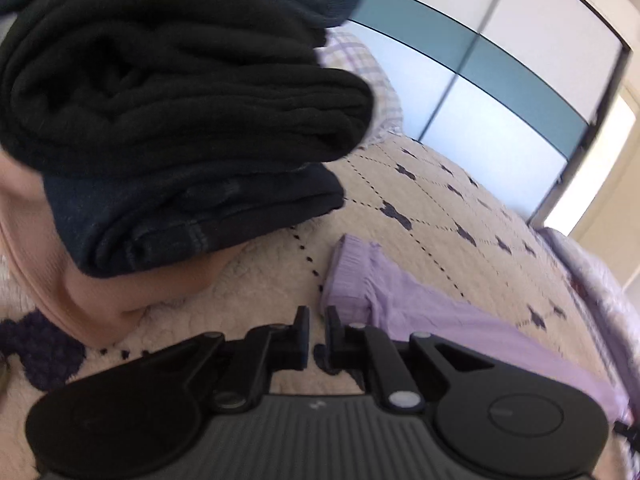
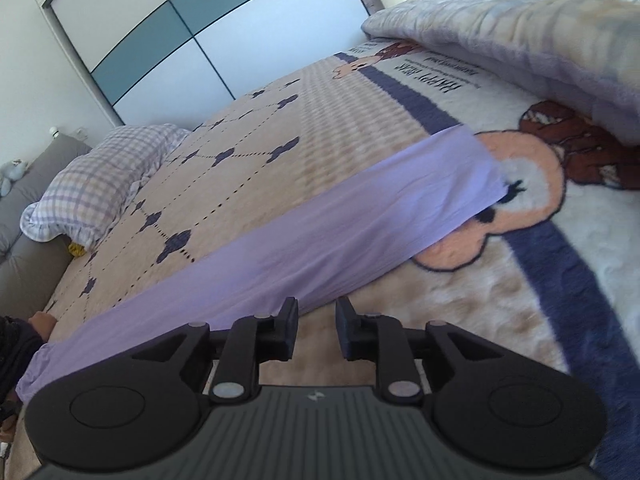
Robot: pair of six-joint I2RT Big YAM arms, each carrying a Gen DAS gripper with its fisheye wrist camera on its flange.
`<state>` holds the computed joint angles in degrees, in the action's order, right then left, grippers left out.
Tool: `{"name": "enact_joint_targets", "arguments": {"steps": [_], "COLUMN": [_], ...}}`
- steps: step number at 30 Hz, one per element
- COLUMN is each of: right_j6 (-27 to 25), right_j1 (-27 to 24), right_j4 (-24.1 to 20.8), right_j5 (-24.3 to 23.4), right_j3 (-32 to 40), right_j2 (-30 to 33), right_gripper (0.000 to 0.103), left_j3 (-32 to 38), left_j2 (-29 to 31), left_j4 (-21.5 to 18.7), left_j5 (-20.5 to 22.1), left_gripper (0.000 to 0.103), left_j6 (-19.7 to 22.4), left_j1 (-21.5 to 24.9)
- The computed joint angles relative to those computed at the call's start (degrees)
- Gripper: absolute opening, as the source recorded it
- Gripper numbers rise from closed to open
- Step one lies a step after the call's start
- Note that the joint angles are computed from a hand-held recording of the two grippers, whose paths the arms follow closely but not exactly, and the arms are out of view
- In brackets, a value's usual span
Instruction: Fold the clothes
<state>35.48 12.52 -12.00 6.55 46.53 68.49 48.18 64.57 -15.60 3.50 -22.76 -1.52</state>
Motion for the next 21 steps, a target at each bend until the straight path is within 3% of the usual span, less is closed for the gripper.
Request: {"name": "enact_joint_targets", "arguments": {"steps": [2, 4, 6, 8, 10, 13, 16, 19, 20, 21], "right_j6": [-1.9, -4.3, -7.9, -12.5, -17.7, -25.1, -27.2, -30.5, -31.7, -32.4], "right_j1": [-1.4, -2.9, -4.7, -6.0, -6.8, -8.4, -10.2, -11.2, -11.0, -10.8], "right_j4": [-0.9, -1.6, -2.5, -4.1, -6.1, -9.2, -12.3, -14.4, -13.2, -12.5], "right_j5": [2.3, 4.2, 4.8, 5.5, 6.1, 5.7, 5.0, 0.8, 1.0, 1.0], "right_j3": [0.3, 1.0, 2.9, 6.0, 9.8, 15.5, 20.2, 22.1, 21.4, 20.8], "right_j2": [-0.4, -0.5, 0.8, 3.1, 6.0, 10.5, 15.2, 18.1, 17.8, 17.4], "right_gripper": [0.027, 0.030, 0.030, 0.030, 0.031, 0.041, 0.041, 0.041, 0.039, 0.025], "left_j3": [0.8, 2.7, 5.8, 9.5, 13.2, 18.3, 21.5, 23.6, 24.1, 23.8], "left_j2": [-0.2, 1.2, 4.3, 8.3, 12.4, 17.6, 20.8, 23.4, 24.3, 24.6], "left_j4": [-0.1, -0.2, -0.8, -2.3, -4.0, -6.8, -7.7, -9.4, -9.8, -9.2], "left_j5": [0.4, 2.3, 3.1, 2.4, -0.9, -7.0, -10.3, -10.8, -12.1, -13.4], "left_gripper": [0.014, 0.034, 0.041, 0.041, 0.041, 0.041, 0.043, 0.044, 0.044, 0.044], "left_j6": [2.2, 3.6, 5.0, 7.7, 10.1, 10.1, 10.9, 11.1, 11.7, 12.4], "left_j1": [-1.1, -1.7, -2.5, -3.2, -4.0, -4.1, -3.8, -3.5, -3.8, -4.3]}}
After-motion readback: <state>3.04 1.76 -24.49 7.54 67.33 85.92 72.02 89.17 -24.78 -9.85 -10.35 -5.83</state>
